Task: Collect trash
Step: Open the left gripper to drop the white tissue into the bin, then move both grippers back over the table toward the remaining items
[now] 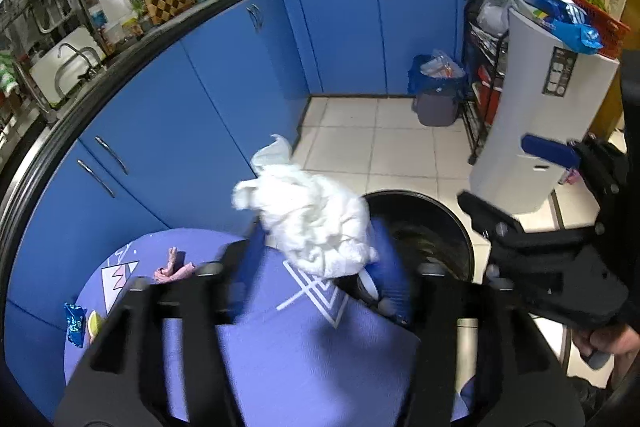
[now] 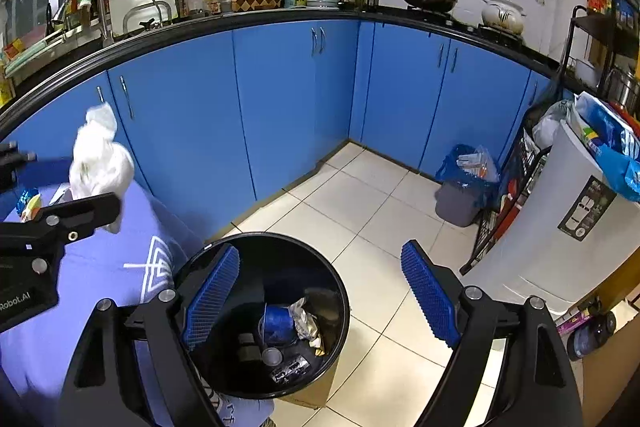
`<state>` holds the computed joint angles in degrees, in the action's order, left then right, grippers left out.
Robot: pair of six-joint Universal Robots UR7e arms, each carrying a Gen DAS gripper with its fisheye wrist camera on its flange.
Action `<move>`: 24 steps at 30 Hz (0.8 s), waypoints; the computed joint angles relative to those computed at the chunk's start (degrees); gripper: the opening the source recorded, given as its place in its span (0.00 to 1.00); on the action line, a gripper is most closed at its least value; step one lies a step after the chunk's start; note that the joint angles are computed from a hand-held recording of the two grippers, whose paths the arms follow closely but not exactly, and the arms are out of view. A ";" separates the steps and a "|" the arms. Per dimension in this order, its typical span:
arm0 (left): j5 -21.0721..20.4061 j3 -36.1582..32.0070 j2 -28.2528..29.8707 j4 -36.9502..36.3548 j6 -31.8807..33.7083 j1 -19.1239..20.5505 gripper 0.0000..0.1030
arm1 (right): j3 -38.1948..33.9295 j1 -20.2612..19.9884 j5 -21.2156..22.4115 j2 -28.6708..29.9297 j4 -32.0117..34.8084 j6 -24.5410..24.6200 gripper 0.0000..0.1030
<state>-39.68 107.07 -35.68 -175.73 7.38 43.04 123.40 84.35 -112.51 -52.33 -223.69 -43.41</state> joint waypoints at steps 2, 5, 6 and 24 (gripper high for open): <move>0.57 -0.10 0.74 -2.25 1.06 -0.22 0.74 | 0.15 0.02 0.00 0.13 -0.39 -0.58 0.79; 1.34 -0.34 1.10 -1.88 0.94 -0.23 0.74 | 0.20 0.09 0.33 0.12 -0.38 -0.64 0.79; 1.42 -0.45 1.02 -1.25 0.50 -0.08 0.74 | 0.19 0.11 0.50 0.08 -0.16 -0.46 0.79; 5.34 7.88 -7.09 -3.93 -4.06 1.96 0.79 | -0.66 5.57 0.45 3.23 3.08 0.27 0.79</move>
